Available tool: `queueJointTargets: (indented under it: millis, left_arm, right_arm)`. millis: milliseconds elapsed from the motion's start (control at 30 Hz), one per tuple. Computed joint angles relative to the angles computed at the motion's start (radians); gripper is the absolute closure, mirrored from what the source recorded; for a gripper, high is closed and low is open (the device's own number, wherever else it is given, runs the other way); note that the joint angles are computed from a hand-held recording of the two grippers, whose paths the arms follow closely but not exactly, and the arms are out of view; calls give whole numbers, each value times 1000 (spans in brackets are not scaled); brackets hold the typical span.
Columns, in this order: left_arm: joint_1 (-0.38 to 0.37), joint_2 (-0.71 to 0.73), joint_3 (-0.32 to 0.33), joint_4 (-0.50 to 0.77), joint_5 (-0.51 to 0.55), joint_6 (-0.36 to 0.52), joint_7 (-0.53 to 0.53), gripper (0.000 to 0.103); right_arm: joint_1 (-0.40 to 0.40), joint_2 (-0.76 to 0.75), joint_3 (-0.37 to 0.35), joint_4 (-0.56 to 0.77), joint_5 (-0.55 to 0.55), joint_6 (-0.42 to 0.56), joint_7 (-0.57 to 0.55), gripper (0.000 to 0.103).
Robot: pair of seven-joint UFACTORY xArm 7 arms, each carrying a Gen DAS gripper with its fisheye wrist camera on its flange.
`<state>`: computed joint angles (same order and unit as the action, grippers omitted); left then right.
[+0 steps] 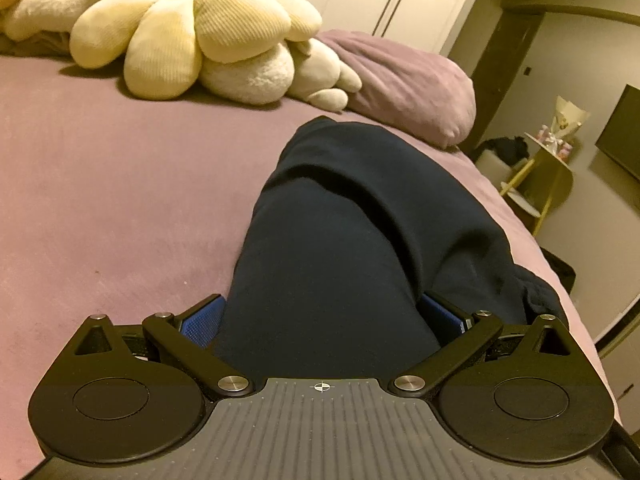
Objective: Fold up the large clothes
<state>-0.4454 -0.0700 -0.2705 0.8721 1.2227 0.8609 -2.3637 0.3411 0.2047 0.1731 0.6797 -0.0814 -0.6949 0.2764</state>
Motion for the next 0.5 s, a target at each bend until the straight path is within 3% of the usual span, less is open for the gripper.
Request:
queueJointTargets:
  millis: [167, 367, 433, 500]
  left_arm:
    - [9, -25, 4, -24, 14, -33, -24, 0]
    - [28, -24, 8, -37, 30, -76, -59, 0]
    - [37, -42, 15, -49, 22, -111, -56, 0]
    - [60, -97, 39, -91, -5, -219, -38, 0]
  right_arm:
    - [-38, 23, 7, 12, -83, -22, 74, 103]
    - [-11, 27, 1, 3, -33, -45, 28, 103]
    - [-21, 31, 3, 15, -56, -25, 45, 103]
    - [-33, 22, 7, 24, -78, 3, 68, 103]
